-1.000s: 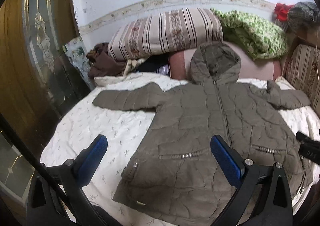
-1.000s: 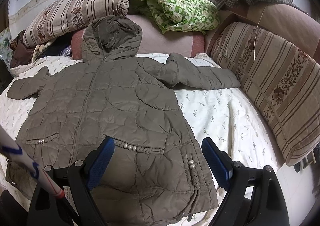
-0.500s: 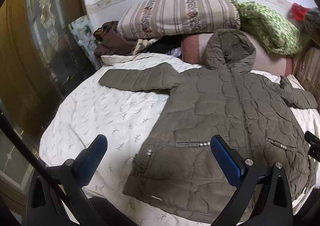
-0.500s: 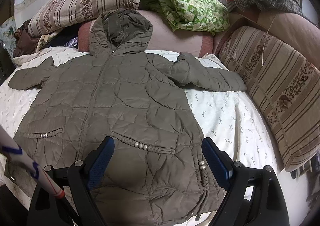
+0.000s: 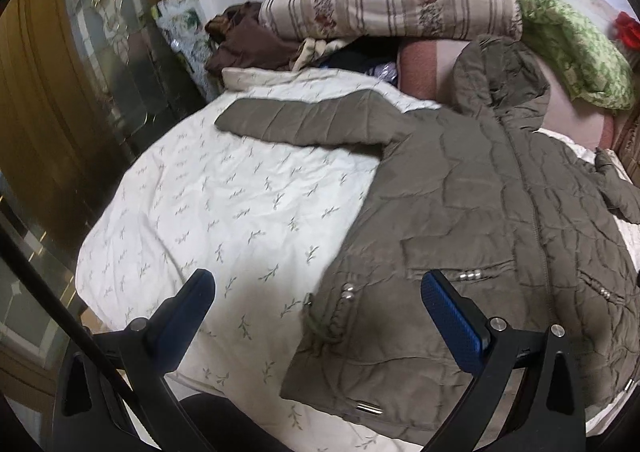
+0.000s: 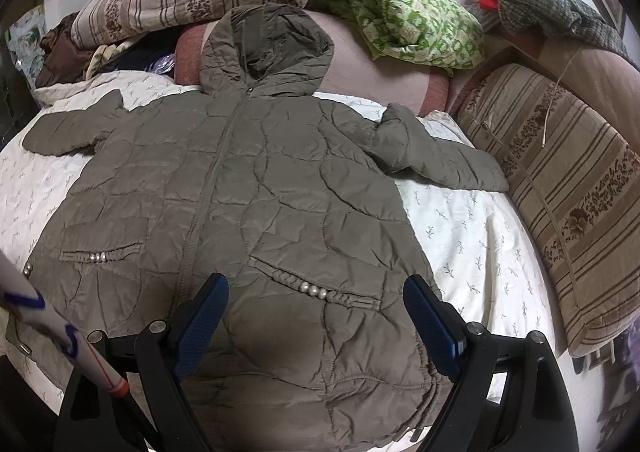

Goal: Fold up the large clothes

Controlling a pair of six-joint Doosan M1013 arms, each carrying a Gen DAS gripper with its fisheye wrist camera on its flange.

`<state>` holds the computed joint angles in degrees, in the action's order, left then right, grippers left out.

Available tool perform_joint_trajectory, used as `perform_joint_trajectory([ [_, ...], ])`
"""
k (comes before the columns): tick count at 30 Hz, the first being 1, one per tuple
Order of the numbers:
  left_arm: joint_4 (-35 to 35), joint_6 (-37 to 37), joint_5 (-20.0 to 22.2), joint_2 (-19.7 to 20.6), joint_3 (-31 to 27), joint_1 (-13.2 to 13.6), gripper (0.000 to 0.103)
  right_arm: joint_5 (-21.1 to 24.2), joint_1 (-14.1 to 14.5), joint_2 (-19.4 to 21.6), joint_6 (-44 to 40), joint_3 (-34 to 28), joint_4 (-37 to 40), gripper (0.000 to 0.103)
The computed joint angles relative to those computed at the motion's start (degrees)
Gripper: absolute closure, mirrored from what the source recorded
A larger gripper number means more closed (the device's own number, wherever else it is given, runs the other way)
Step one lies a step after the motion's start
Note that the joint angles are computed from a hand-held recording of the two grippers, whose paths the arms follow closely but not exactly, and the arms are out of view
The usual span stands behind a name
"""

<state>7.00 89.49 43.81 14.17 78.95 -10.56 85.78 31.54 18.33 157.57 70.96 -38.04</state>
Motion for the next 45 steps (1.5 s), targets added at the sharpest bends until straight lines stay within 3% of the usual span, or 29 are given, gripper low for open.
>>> perform_joint_trajectory([
  [5,0.45,-0.99,1.72,1.07,-0.49,0.7,0.001,-0.31,0.15,0.63,-1.55,-0.63,0.56,0.011],
  [16,4.7,-3.73,0.5,2.31,-2.13,1.18,0.002,-0.2,0.17,1.99,-3.83,-2.27,1.25,0.011],
  [30,3.92,-2.94,2.26,8.43,-10.37,3.06,0.003,0.47,-0.31,4.51,-6.26,-4.75,2.57,0.011],
  [36,-1.61,-0.77,6.65,14.02,-18.78,4.9,0.007,0.01,-1.05,5.43,-6.89,-5.4,3.89,0.011],
  [41,0.09,-4.63,12.09,21.21,-30.14,5.85,0.007,0.29,-1.61,6.45,-7.99,-5.96,4.8,0.011],
  [45,-3.68,-3.62,18.82,28.52,-42.08,7.11,0.007,0.27,-2.31,6.84,-8.0,-5.75,5.78,0.011],
])
